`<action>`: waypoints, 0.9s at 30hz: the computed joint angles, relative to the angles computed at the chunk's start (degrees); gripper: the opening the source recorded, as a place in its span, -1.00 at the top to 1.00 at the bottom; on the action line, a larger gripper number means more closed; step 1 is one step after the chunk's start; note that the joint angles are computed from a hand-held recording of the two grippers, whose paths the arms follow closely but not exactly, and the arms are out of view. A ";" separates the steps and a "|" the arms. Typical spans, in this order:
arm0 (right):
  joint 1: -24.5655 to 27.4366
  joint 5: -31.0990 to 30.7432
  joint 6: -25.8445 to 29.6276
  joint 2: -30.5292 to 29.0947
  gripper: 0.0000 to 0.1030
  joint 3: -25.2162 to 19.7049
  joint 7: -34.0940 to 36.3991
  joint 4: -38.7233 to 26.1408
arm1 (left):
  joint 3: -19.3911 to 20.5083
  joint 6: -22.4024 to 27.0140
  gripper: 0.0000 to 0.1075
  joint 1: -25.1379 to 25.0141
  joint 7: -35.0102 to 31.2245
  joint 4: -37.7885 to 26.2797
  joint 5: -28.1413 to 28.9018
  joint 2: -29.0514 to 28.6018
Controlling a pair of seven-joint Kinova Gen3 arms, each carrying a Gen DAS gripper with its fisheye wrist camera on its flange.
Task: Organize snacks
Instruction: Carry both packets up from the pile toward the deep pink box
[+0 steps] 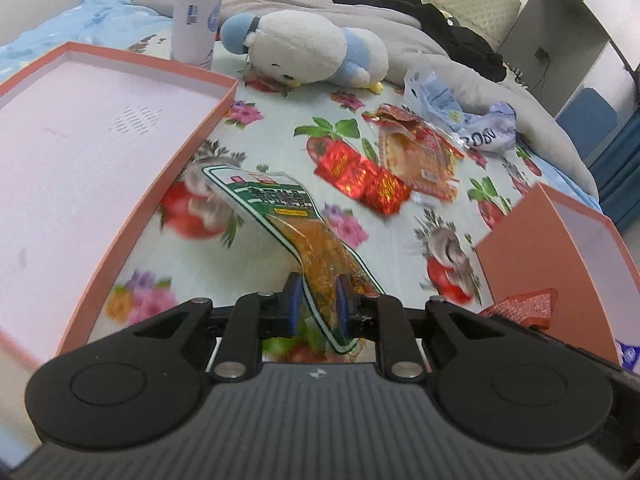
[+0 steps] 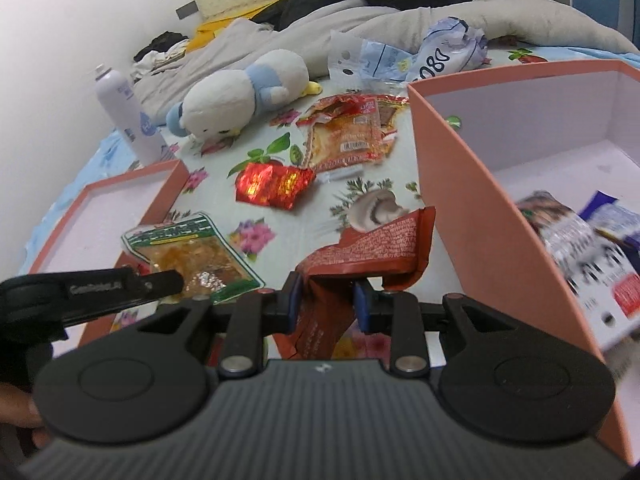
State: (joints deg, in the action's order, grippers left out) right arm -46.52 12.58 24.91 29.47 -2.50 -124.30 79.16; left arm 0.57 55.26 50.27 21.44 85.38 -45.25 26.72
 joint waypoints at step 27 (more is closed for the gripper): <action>7.11 -3.80 3.66 -20.22 0.41 -8.33 7.21 14.37 | 5.63 23.12 0.61 15.24 4.48 -14.97 -3.00 -0.88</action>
State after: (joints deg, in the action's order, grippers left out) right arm -39.40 8.78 28.57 9.24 -10.84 -117.09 93.52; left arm 6.20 78.39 65.51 25.92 70.41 -48.25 25.84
